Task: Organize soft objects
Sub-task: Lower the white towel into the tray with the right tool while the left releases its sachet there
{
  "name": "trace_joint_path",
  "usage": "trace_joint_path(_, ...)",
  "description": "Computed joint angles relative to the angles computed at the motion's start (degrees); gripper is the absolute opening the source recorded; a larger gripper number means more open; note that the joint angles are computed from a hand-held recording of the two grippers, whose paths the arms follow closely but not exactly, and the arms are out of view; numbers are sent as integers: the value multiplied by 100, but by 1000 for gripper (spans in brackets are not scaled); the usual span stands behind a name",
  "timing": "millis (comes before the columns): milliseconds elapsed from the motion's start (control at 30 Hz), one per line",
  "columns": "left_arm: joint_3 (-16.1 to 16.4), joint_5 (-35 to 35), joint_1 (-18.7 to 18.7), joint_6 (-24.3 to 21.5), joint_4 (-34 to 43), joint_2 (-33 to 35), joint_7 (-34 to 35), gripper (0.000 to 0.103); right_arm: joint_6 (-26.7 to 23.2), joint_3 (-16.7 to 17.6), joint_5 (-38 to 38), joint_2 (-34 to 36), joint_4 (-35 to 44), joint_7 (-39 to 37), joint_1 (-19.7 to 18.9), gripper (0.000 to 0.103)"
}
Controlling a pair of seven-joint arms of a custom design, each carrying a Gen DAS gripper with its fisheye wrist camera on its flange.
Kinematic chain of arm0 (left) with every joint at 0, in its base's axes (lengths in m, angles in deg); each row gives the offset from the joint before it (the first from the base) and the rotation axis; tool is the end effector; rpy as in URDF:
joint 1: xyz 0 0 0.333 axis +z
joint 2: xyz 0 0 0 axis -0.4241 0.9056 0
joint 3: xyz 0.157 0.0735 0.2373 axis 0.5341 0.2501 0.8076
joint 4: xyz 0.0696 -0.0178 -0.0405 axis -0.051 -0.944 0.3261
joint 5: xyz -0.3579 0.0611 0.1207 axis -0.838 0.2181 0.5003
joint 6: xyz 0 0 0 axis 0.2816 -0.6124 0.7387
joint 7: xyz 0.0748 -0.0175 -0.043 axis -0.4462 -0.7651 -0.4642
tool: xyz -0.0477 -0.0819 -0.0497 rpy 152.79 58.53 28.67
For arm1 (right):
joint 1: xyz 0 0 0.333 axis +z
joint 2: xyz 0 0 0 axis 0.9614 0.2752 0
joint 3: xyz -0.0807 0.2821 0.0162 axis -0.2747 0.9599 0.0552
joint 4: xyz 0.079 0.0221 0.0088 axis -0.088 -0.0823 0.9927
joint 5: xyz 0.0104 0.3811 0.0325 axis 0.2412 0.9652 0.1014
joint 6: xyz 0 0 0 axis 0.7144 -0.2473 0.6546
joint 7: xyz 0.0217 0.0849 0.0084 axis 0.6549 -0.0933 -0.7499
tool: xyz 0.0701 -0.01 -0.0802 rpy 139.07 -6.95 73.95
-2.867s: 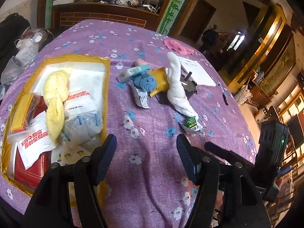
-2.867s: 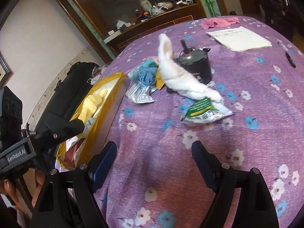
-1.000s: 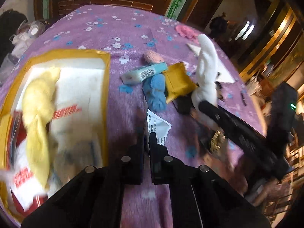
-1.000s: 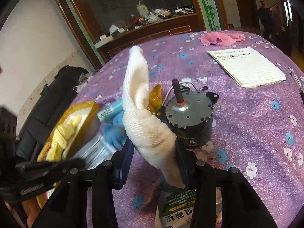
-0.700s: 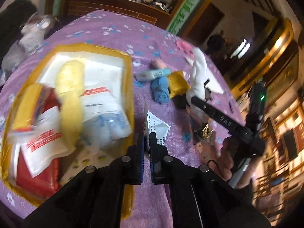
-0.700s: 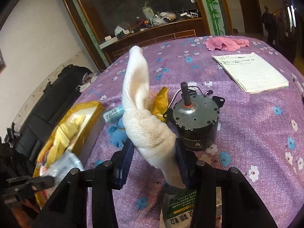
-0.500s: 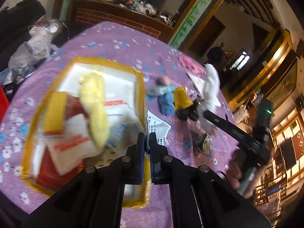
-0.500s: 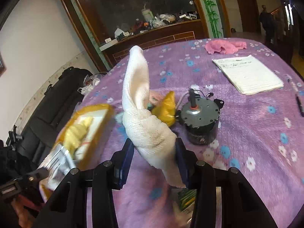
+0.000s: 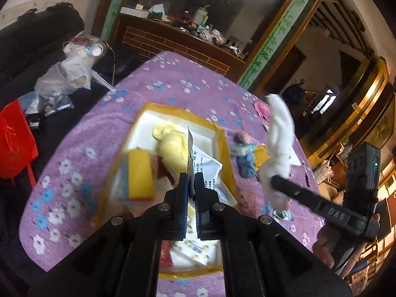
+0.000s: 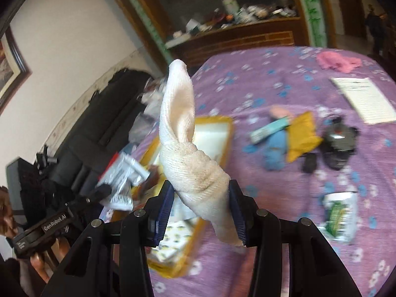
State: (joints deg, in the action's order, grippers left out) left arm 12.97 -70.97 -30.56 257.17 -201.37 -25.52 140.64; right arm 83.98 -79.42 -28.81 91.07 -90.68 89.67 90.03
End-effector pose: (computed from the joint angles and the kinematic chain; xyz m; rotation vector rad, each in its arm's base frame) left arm 0.5825 -0.2307 0.4586 -1.8906 1.9826 -1.2504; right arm 0.5659 0.1775 0.4635 -1.5710 1.6885 -0.3403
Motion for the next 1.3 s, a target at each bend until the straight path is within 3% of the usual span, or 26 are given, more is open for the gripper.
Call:
trace_joint_path(167,156,510,12,-193,419,394,-367,3,-605,-95,-448,828,1125,419,124,44)
trace_joint_path(267,474,1432,-214,-157,609,613,-1067,3,-1079,-261,-788,1345,1853,907,207,44)
trace_joint_path(367,533,1991,-230,-334,886,847,-1481,3,-1514,-342,-887,1736,2435,1322,216,44)
trace_joint_path(467,1075,3160,-684,-321,1073,989,-2399,3,-1727,-379,-1001,2028,2880,1592,199,44)
trace_joint_path(633,1009,3834,-599,-564,1507,1337,-2798,3,-1945,-486,-1369,2464,3503,1976,321,45)
trace_joint_path(767,819,4004,-450,-718,1694,1519,-2885,3,-1708,-682,-1783,2567,3445,2313,586,50)
trace_joint_path(833,878,4152,-502,-658,1659,1522,-3036,5,-1573,-714,-1910,2587,3382,2401,628,51)
trace_joint_path(900,955,4355,-586,-767,1658,1490,-3182,7,-1224,-433,-1685,2480,3111,2094,427,58)
trace_joint_path(933,996,4457,-626,-777,1616,1453,-3271,13,-1032,-302,-1535,2386,2916,1916,327,60)
trace_joint_path(1000,1135,4723,-754,-619,1383,1282,-3589,32,-499,105,-1057,2146,2418,1370,26,69)
trace_joint_path(1033,1193,4861,-809,-538,1312,1229,-3740,52,-348,238,-865,2072,2263,1130,-77,70)
trace_joint_path(1067,1350,5134,-950,-359,1124,1094,-4023,62,-183,376,-670,1941,2041,874,-179,71)
trace_joint_path(1167,1404,5567,-1029,-216,751,788,-4403,63,355,845,-16,1532,1347,47,-569,73)
trace_joint_path(1300,559,4590,-396,143,27,349,-3730,63,1162,1925,1127,899,274,-1200,-1546,76)
